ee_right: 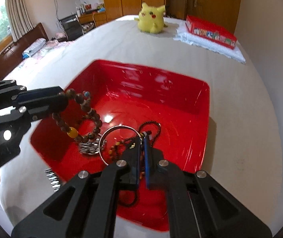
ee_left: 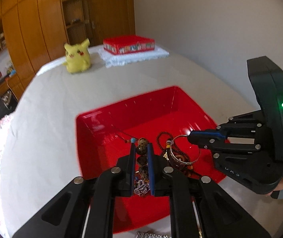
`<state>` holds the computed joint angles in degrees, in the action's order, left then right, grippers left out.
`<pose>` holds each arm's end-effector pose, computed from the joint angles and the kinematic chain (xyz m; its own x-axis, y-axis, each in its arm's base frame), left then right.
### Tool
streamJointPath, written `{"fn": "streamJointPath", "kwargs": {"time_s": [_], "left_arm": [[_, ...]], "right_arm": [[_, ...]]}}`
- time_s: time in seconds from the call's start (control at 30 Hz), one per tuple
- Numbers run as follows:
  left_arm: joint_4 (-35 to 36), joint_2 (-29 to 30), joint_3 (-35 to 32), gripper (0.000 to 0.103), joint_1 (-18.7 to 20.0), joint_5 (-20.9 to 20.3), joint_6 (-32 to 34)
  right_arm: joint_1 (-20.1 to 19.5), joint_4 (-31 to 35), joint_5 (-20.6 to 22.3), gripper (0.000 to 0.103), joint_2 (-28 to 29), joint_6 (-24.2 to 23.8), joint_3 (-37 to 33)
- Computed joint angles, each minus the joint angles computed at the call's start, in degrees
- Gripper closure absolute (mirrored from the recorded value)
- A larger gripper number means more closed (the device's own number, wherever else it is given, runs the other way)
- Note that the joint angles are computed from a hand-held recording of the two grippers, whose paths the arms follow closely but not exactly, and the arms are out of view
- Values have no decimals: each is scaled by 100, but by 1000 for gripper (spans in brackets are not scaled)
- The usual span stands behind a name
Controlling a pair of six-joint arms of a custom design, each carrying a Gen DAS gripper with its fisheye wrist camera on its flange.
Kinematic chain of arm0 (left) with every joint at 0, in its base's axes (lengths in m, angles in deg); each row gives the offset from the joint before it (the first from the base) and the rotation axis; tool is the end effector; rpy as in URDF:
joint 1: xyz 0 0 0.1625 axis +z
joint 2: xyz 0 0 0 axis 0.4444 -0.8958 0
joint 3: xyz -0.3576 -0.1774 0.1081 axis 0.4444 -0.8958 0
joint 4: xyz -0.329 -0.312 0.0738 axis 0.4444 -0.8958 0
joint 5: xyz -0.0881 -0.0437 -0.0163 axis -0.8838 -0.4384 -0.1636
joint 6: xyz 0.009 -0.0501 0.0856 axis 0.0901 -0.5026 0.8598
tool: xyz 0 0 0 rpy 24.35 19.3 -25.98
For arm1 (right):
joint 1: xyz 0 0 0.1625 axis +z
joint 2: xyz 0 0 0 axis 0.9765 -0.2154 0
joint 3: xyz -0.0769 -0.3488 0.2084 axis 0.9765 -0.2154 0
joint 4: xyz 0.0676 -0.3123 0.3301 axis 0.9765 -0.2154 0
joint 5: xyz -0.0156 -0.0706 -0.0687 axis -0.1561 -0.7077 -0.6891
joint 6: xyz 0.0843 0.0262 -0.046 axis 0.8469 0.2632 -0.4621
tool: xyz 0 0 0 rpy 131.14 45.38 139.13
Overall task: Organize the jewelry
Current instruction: 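Open the left tool over the box while the right tool releases the bangle, then move both open tools back toward the watch and gold pendant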
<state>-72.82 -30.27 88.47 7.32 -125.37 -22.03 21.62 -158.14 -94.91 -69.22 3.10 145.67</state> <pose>-0.4755 -0.5284 0.0470 -0.3989 0.8077 -0.4341 0.9014 0.4324 -0.0236 0.1334 -0.4273 0.3712 -0.7335 0.1559 0.6616 -0.2741 0.8228 -0.4979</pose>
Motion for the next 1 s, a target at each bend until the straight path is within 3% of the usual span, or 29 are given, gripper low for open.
{"fn": "streamJointPath", "kwargs": {"time_s": [0.27, 0.37, 0.47, 0.53, 0.57, 0.73, 0.87, 0.93, 1.0], "left_arm": [[234, 326, -168, 92, 210, -74, -140], [292, 381, -187, 92, 255, -35, -162], [311, 415, -209, 77, 276, 41, -172], [259, 364, -141, 71, 271, 100, -167], [257, 338, -122, 71, 271, 111, -176], [30, 54, 166, 56, 156, 261, -169], [-331, -453, 709, 39, -51, 528, -214], [-484, -763, 992, 27, -132, 550, -276], [-642, -1159, 1347, 22, -223, 570, -342]], "right_arm": [[-93, -17, -397, 101, 356, -242, -32], [-151, 108, -368, 100, 392, -195, -29], [-150, 176, -405, 97, 436, -202, -21], [-136, 151, -428, 81, 445, -196, -4], [-102, 97, -476, 78, 449, -202, 17], [18, -45, -510, 76, 325, -208, 76], [237, -215, -545, 70, 44, -199, 240], [446, -407, -623, 61, -158, -221, 421], [700, -615, -729, 54, -363, -263, 625]]}}
